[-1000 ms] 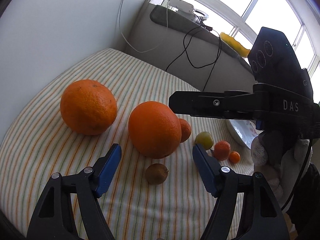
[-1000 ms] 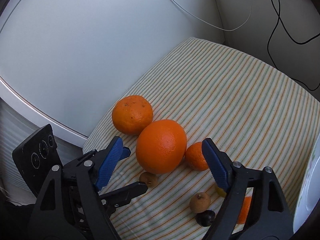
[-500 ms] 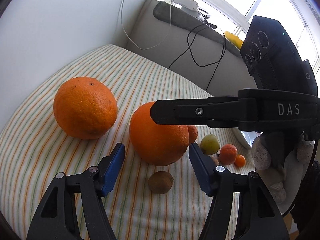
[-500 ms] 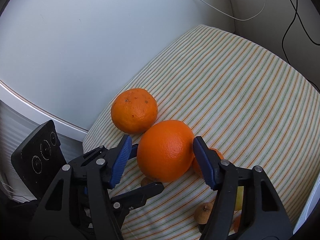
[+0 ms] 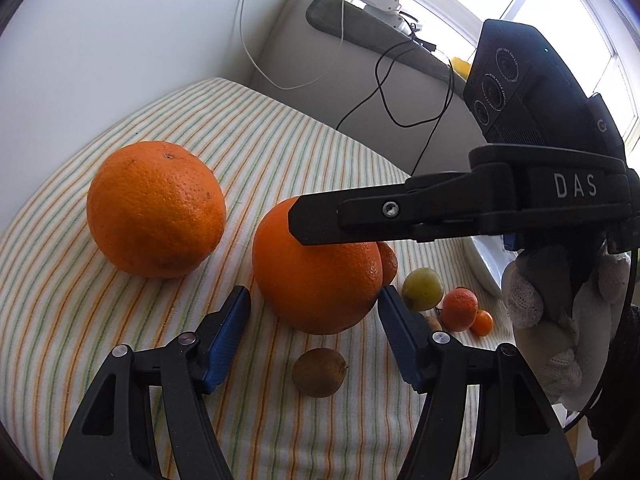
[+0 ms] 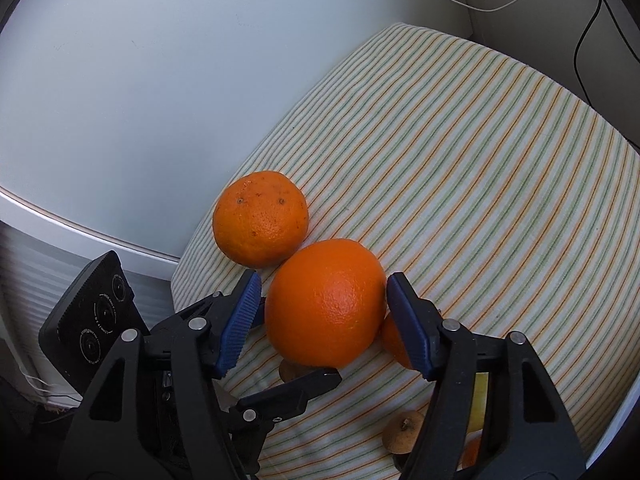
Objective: Organize fruits
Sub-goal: 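Close the right gripper on the large orange and lift it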
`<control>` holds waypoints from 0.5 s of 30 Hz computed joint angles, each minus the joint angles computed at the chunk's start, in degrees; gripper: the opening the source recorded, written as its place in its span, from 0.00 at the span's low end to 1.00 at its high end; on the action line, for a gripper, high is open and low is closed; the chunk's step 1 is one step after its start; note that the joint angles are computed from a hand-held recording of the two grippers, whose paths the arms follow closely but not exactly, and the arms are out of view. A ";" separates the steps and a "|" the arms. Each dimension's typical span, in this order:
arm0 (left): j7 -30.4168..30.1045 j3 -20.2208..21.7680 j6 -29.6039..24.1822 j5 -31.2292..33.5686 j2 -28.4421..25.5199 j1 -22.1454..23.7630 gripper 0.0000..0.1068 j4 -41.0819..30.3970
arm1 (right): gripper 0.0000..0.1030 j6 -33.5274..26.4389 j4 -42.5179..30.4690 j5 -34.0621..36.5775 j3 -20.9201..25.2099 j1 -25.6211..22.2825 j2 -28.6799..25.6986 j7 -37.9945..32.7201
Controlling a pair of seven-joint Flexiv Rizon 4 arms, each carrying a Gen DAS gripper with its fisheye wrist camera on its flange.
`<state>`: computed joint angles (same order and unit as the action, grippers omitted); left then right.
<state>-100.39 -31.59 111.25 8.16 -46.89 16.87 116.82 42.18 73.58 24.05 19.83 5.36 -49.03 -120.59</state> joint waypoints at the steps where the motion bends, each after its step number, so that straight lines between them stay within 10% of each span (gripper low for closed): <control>1: 0.03 -0.08 -0.19 0.03 -0.01 0.07 0.61 -0.04 | 0.66 0.02 -0.02 -0.23 -0.15 0.23 -0.07 0.02; 15: 0.99 2.69 0.08 -1.61 0.84 -3.17 0.59 -1.21 | 0.64 2.63 1.91 0.05 0.49 0.00 0.53 -0.03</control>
